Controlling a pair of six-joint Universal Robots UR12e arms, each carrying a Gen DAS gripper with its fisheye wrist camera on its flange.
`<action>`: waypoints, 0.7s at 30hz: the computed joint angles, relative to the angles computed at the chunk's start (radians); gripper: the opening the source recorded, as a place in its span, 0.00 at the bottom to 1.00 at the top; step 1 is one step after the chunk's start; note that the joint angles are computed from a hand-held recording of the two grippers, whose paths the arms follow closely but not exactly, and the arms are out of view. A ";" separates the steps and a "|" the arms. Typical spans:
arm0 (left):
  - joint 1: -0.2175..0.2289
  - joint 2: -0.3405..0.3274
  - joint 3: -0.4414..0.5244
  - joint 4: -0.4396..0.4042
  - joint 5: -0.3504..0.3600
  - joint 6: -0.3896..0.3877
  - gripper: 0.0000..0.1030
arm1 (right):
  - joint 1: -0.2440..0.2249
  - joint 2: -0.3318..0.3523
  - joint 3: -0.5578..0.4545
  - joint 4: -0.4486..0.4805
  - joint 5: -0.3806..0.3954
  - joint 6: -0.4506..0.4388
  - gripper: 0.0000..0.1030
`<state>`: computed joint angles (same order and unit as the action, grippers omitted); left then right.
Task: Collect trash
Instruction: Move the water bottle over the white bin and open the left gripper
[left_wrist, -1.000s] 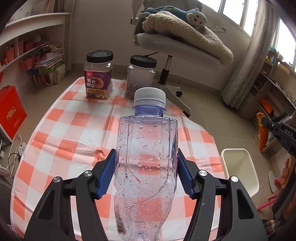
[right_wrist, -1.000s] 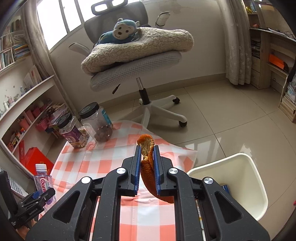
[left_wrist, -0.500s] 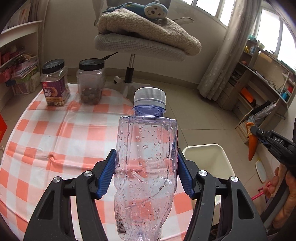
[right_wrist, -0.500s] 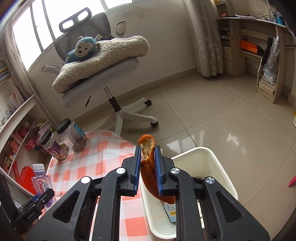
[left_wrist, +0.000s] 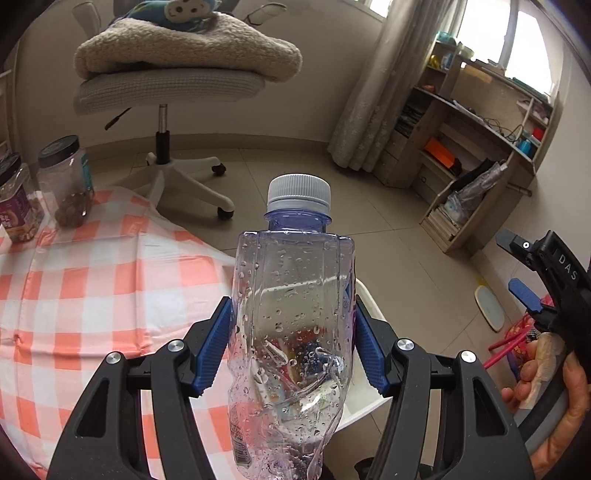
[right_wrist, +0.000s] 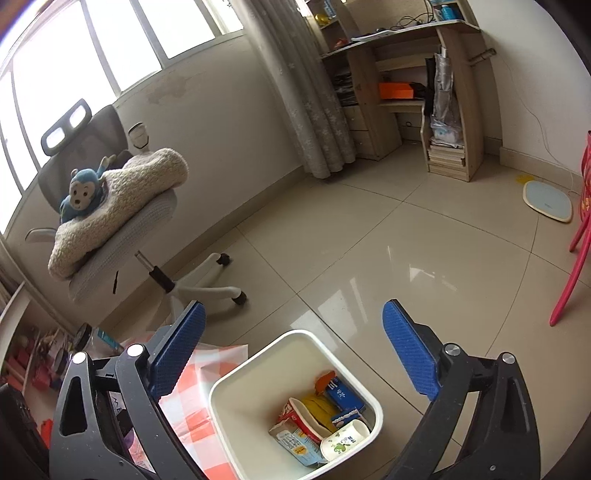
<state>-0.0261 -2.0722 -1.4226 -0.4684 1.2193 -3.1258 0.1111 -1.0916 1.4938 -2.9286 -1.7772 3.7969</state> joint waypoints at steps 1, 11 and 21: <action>-0.008 -0.004 0.008 -0.006 -0.005 0.006 0.60 | -0.002 -0.003 0.004 -0.001 -0.013 0.006 0.92; -0.045 -0.025 0.059 -0.060 -0.029 0.053 0.79 | 0.017 -0.017 0.018 -0.005 -0.252 -0.013 0.93; -0.031 0.027 -0.034 0.185 0.196 -0.009 0.94 | 0.094 0.021 -0.026 -0.052 -0.372 -0.231 0.93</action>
<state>-0.0568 -2.0450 -1.4569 -0.2835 1.4153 -3.1352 0.2053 -1.0710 1.4676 -2.9809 -2.1495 3.5661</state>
